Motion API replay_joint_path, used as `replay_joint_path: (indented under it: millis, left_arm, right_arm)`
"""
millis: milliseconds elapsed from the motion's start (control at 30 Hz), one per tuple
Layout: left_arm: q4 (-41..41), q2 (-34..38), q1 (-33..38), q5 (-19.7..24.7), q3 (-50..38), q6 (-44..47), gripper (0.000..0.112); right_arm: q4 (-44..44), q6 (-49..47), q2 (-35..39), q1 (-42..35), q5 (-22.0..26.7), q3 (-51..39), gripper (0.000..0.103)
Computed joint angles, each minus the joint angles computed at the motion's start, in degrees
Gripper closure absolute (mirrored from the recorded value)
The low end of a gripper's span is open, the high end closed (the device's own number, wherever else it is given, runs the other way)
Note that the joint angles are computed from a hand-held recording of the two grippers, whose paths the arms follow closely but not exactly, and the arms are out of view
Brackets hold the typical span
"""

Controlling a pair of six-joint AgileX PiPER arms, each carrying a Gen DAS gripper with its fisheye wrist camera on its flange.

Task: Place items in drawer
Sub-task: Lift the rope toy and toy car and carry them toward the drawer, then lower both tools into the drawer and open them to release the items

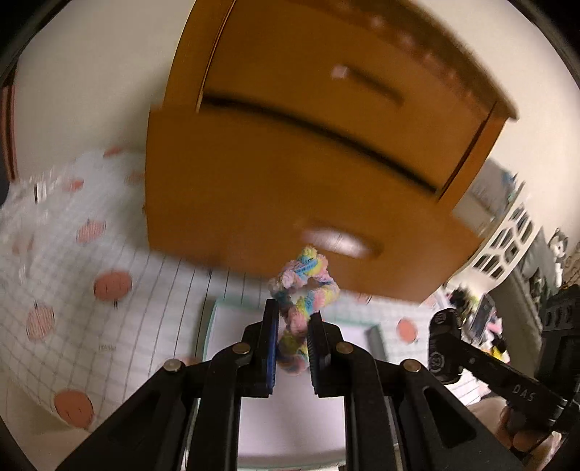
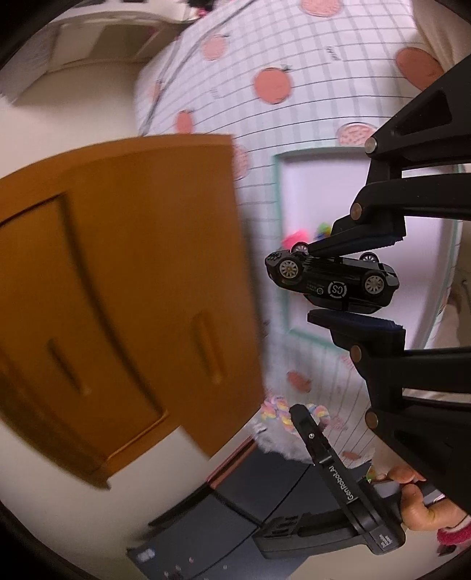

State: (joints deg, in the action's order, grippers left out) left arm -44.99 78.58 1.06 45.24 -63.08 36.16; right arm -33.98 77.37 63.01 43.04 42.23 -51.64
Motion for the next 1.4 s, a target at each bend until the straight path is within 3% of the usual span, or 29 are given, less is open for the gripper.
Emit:
replay_joint_path:
  millis: [133, 367, 567, 700, 1400]
  left_arm:
    - [-1.1, 0.0, 0.6, 2.7, -7.4, -0.3, 0.098]
    - [1.7, 5.7, -0.3, 4.8, -23.7, -4.8, 0.098]
    - [8.4, 13.7, -2.2, 7.6, -38.5, -11.5, 0.097]
    - [13.0, 18.7, -3.4, 9.9, -45.8, -15.4, 0.097]
    - [25.5, 30.8, -8.5, 13.7, -56.8, -25.0, 0.097]
  right_arm:
    - [-0.6, -4.3, 1.3, -0.4, 2.3, -6.8, 0.072]
    - [8.1, -20.7, 7.5, -7.9, 3.2, -23.0, 0.072]
    - [13.6, -31.7, 16.1, -13.0, 8.8, -38.4, 0.072]
    - [15.1, -35.8, 19.9, -15.2, 11.4, -43.2, 0.072]
    - [18.7, -41.9, 32.6, -20.0, 19.5, -55.7, 0.071]
